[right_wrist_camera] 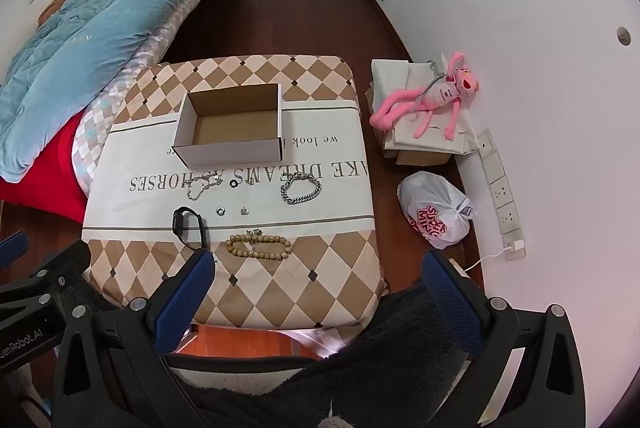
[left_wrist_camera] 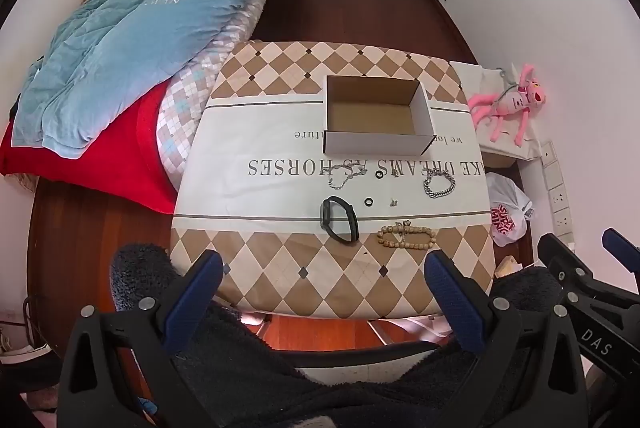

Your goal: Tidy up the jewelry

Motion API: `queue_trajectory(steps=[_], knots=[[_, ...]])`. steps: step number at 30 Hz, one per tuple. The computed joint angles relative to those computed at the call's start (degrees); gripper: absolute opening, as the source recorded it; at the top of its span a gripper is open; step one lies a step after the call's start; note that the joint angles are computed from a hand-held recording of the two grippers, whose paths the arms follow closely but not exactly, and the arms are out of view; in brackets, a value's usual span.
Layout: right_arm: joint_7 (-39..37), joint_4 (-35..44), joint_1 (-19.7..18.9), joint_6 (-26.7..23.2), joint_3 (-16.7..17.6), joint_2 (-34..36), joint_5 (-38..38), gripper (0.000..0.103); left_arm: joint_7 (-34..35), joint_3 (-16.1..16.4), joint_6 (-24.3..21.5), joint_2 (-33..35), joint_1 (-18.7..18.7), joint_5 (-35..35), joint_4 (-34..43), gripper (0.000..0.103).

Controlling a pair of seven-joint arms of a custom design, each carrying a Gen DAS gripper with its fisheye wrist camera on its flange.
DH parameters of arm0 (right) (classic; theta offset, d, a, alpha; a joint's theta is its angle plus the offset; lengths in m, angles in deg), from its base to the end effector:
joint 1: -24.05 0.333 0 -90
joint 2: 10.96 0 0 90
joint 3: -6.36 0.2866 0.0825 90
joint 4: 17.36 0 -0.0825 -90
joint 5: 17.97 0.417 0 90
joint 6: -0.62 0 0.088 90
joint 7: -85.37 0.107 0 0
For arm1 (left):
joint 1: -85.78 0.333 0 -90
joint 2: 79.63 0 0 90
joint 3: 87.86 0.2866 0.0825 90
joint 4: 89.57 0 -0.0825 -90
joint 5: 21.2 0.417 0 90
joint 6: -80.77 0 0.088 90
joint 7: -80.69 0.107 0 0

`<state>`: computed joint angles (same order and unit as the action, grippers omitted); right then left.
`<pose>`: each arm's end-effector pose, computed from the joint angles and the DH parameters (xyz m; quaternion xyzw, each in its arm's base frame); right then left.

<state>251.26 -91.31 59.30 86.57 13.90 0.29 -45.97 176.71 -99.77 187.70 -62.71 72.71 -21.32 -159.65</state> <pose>0.5067 0.3846 0.6220 -0.4459 0.8653 -0.2200 0.0631 0.6368 -0.2711 0.6204 -0.4929 0.8515 -0.1606 0.0780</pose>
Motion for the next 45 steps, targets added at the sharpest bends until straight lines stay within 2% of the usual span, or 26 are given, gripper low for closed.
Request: queue_trajectory(steps=[8,12,45], knots=[[-0.9,1.2,0.0,-0.6,-0.2,0.6,0.3,0.103,0.0,-0.1,1.0,-0.5,0.0,0.0,-1.0,0.103],[-0.6,1.0,0.1,-0.4,-0.3,0.4,0.3,0.103,1.3,0.3,0.3,0.3,0.8,-0.4,0.5,0.103],[-0.5,0.7,0.0,-0.7,-0.1,0.1,-0.2,0.103,0.2,0.0,-0.1,0.2,-0.1,0.4,0.8,0.103]])
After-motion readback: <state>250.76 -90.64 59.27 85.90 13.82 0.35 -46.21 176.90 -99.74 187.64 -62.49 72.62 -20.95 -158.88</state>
